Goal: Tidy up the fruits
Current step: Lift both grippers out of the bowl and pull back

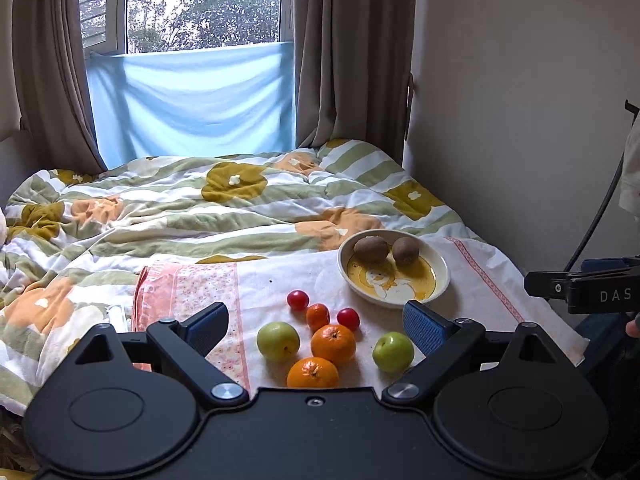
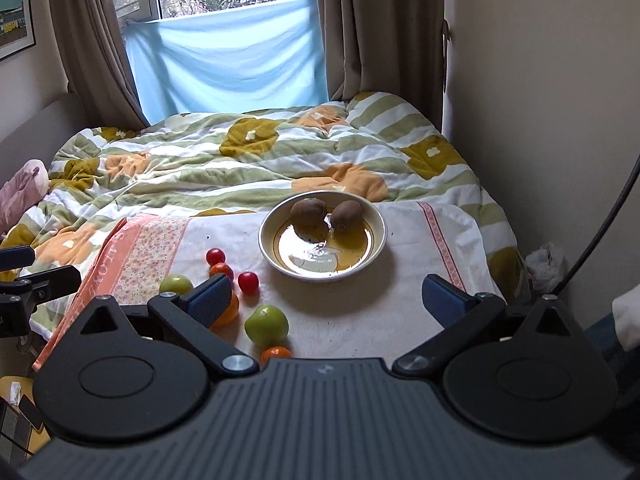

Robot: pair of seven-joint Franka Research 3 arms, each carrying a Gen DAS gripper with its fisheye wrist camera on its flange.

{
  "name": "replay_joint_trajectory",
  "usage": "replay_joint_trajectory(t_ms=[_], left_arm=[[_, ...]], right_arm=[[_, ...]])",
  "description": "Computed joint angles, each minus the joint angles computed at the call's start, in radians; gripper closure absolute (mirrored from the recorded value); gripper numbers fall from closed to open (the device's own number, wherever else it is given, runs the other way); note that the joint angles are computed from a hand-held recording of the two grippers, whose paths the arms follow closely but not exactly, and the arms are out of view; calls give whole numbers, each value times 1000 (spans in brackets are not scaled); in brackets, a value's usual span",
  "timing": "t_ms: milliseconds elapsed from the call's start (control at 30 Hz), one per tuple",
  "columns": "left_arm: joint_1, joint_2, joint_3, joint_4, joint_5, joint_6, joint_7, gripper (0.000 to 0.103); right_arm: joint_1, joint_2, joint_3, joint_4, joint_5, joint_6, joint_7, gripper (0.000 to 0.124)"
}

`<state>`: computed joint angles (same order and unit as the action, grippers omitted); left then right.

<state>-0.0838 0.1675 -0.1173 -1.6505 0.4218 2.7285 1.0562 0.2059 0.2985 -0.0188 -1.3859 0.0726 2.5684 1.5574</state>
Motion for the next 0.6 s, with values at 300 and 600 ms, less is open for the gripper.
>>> replay_joint_trajectory(t_ms=[300,600], left_arm=[[36,25,-11,-82,-87,82,103,7],[16,136,25,-82,-26,189,115,12]], right_arm=[[33,-41,-2,-160,-47,82,84,21],[48,17,-2,-216,-29,182,98,21]])
